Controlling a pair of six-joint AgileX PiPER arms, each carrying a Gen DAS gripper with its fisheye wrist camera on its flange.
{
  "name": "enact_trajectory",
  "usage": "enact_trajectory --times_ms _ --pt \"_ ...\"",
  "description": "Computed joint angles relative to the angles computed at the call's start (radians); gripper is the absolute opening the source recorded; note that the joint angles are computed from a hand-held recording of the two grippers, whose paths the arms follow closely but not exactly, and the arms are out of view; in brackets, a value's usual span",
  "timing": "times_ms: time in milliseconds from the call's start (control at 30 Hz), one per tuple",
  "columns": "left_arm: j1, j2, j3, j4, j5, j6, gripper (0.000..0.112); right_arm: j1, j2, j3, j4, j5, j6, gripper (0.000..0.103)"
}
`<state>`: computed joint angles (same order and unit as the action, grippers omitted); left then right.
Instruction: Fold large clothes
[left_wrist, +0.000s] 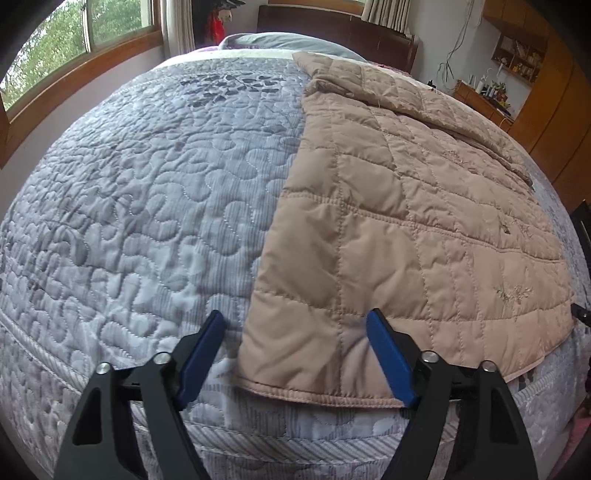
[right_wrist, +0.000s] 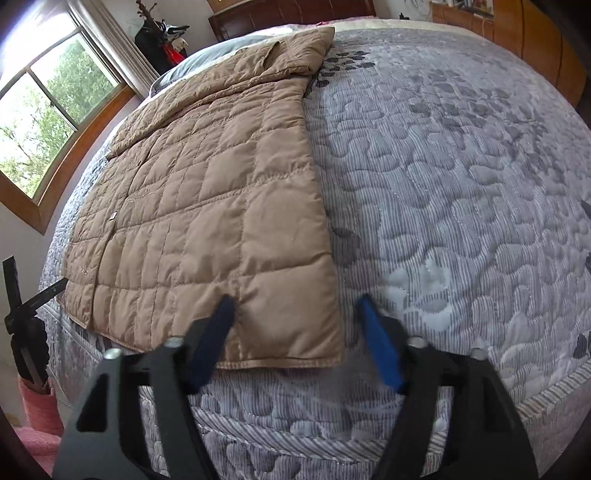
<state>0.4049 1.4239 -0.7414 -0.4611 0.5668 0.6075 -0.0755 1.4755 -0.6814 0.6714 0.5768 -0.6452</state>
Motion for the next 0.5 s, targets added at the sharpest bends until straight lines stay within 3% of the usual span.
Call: enact_trajectory --times_ms 33,67,167,200,300,500 --pt "-0.004 0.001 -0.001 -0.002 -0.001 -0.001 0.068 -0.003 0.004 -0.003 0.012 0.004 -0.016 0.049" --pt "-0.011 0.001 -0.001 -0.010 0.000 0.005 0.057 -0.004 0.005 -0.004 0.017 0.005 -0.024 0.036" --pt "-0.044 -0.014 0.004 0.054 -0.028 -0.078 0.031 -0.030 0.020 -0.017 0.077 0.048 -0.085 0.016" --pt "-0.047 -0.013 -0.001 0.061 -0.027 -0.087 0.023 -0.032 0.018 -0.016 0.084 0.051 -0.094 0.015" --pt "-0.060 -0.040 0.005 0.083 -0.031 -0.110 0.014 -0.014 -0.005 -0.005 0.075 0.036 -0.086 0.011" --pt "-0.059 -0.140 0.037 0.094 -0.025 -0.109 0.010 -0.042 -0.097 0.027 0.092 0.073 -0.115 0.009"
